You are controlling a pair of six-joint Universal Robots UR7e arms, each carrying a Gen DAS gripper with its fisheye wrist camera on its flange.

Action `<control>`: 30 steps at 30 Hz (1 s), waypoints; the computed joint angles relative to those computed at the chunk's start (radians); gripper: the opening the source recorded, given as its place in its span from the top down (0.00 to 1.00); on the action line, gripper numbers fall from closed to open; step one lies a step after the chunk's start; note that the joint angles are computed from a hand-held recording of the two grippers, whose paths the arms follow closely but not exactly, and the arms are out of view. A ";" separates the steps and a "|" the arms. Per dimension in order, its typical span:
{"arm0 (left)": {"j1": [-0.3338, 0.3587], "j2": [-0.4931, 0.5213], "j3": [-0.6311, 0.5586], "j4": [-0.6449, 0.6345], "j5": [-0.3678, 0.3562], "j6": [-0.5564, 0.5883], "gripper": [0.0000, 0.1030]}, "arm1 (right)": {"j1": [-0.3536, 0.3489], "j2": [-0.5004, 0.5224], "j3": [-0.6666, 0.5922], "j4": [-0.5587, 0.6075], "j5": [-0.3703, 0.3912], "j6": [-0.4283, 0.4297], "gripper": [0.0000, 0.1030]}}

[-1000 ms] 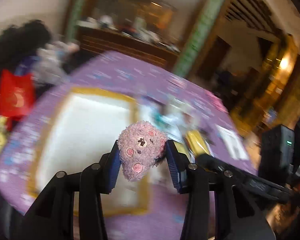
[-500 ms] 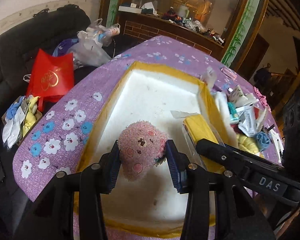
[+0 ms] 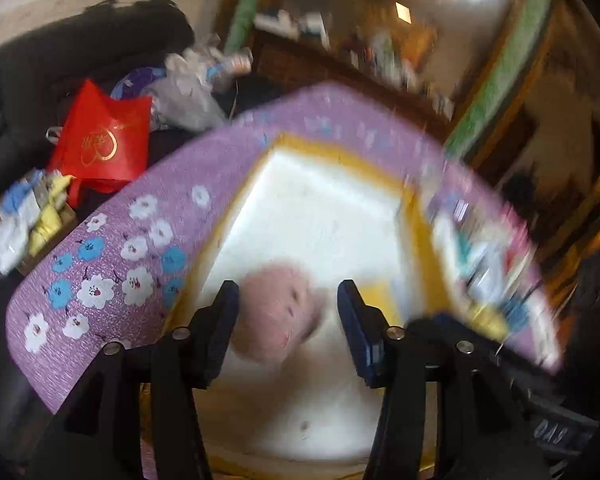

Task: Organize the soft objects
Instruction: 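Carry plush and sponge pack into the white foam box and open both grippers, then move left gripper to the white red-print packet while right reaches the yellow cracker bag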

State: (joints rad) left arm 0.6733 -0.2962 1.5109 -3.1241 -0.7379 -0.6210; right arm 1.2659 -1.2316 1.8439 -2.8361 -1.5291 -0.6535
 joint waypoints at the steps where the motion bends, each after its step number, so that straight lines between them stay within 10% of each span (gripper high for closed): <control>1: -0.005 0.008 0.007 -0.051 0.019 0.008 0.27 | -0.011 -0.013 0.008 -0.004 0.022 -0.008 0.22; 7: -0.018 0.013 -0.037 0.133 0.064 -0.029 0.21 | -0.060 -0.062 0.041 -0.003 0.080 -0.053 0.23; 14: -0.085 0.064 -0.071 0.038 0.108 0.080 0.21 | -0.150 -0.171 0.121 -0.016 0.198 -0.120 0.23; 30: -0.141 0.198 -0.313 0.242 -0.163 0.155 0.21 | -0.394 -0.272 0.102 0.128 0.318 -0.117 0.29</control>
